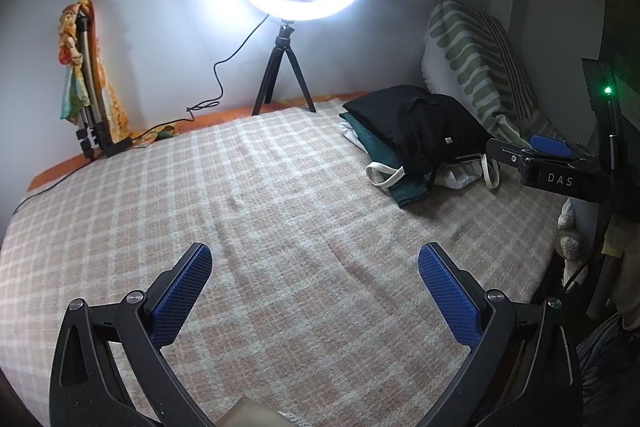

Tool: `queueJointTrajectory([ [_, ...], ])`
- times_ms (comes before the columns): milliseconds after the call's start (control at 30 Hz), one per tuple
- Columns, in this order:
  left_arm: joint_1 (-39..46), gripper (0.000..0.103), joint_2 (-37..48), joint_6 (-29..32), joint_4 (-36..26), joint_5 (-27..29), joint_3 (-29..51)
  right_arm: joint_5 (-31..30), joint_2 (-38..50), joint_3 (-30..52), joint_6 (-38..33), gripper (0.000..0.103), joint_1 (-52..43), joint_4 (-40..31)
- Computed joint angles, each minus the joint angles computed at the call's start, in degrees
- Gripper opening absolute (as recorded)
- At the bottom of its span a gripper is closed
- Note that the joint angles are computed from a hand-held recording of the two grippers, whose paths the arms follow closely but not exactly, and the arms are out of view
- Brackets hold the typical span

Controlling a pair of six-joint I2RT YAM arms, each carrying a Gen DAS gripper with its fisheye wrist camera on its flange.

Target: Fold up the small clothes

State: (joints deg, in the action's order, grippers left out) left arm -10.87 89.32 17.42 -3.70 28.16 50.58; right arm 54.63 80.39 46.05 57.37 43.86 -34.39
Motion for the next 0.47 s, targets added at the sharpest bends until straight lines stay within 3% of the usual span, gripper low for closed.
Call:
queueJointTrajectory([
  [467, 0.9, 0.103, 0.0, -0.2, -0.8, 0.5, 0.4, -0.7, 0.3, 0.2, -0.8, 0.103, -0.4, 0.8],
])
